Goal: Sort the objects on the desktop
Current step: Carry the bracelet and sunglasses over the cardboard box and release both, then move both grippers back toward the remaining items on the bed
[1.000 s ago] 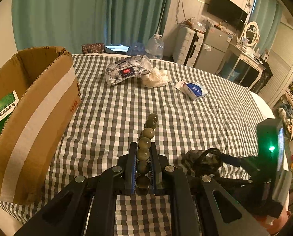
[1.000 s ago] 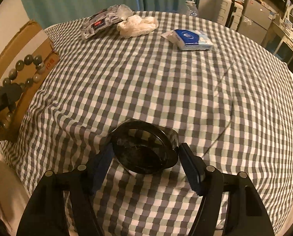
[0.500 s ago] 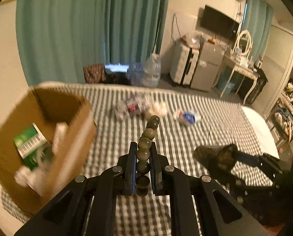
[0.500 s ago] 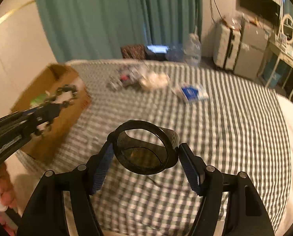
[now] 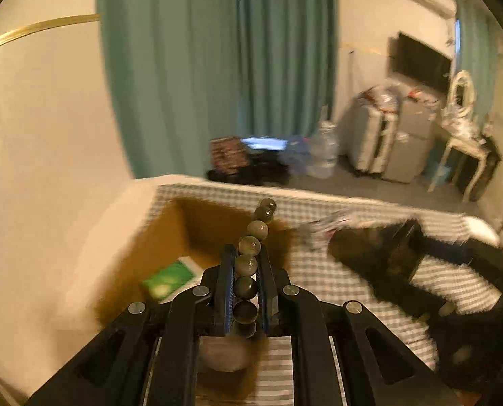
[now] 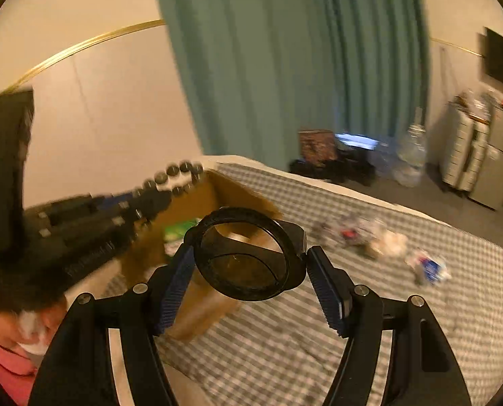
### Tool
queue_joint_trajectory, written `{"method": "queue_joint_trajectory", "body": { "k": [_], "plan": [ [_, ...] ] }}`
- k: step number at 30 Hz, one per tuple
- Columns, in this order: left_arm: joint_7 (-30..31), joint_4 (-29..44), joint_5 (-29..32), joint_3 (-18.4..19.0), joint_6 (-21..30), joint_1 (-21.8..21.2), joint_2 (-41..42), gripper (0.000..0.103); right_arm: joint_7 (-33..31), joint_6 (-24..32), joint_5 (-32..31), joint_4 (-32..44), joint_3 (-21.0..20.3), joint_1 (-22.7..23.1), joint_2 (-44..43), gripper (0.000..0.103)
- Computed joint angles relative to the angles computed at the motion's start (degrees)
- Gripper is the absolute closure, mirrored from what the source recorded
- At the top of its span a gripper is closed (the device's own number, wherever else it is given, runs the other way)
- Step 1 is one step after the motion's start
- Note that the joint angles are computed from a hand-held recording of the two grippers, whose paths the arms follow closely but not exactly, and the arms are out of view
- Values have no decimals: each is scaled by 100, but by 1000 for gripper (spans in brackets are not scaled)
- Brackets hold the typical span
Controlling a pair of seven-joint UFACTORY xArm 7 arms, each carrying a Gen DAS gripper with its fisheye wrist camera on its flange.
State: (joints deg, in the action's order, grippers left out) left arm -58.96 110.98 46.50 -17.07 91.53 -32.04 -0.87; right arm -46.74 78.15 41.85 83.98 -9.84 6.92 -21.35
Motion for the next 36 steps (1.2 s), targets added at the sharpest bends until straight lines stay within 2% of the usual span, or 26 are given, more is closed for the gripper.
{"method": "queue_joint_trajectory", "body": {
  "k": [3, 7, 11, 13, 14, 15, 16, 17, 18, 23, 27, 32, 36],
  "plan": [
    [-61, -890, -505, 184, -194, 316, -613, 92, 156, -218, 6, -58, 335, 171, 42, 35],
    [-155, -1985, -1076, 347, -720, 710, -1261, 92, 274, -550, -122, -164, 667, 377, 211, 35],
    [-100, -2410, -1355, 278, -991, 982, -1407, 92, 494, -813, -290, -206, 891, 515, 454, 35],
    [-86, -2592, -1464, 233, -1141, 1119, -1470, 88, 626, -982, -327, -283, 977, 561, 509, 34],
    [-93, -2666, -1472, 192, -1195, 1194, -1488, 80, 702, -1009, -340, -276, 991, 577, 552, 34],
    [-85, -2708, -1451, 133, -1208, 1269, -1494, 58, 760, -1020, -324, -231, 993, 595, 649, 34],
    [-89, -2700, -1411, 50, -1151, 1347, -1474, 42, 786, -1048, -292, -219, 994, 605, 679, 34],
    [-134, -2685, -1290, -66, -1044, 1420, -1455, 21, 821, -1092, -278, -210, 1005, 611, 689, 30],
    [-241, -2701, -1060, -208, -963, 1474, -1467, 18, 923, -1201, -333, -236, 1041, 596, 634, 25],
    [-186, -2630, -933, -396, -941, 1501, -1502, 14, 809, -1448, -199, -424, 817, 531, 402, 25],
    [-317, -2173, -637, -689, -816, 1386, -1164, 7, 704, -1483, -91, -573, 440, 322, 193, 25],
    [-452, -1426, -243, -785, -988, 898, -399, 5, 494, -1627, -99, -753, -56, -70, 31, 25],
    [-834, -841, 33, -762, -1118, 431, 333, 4, 336, -1872, -292, -813, -331, -460, 143, 25]
  ]
}}
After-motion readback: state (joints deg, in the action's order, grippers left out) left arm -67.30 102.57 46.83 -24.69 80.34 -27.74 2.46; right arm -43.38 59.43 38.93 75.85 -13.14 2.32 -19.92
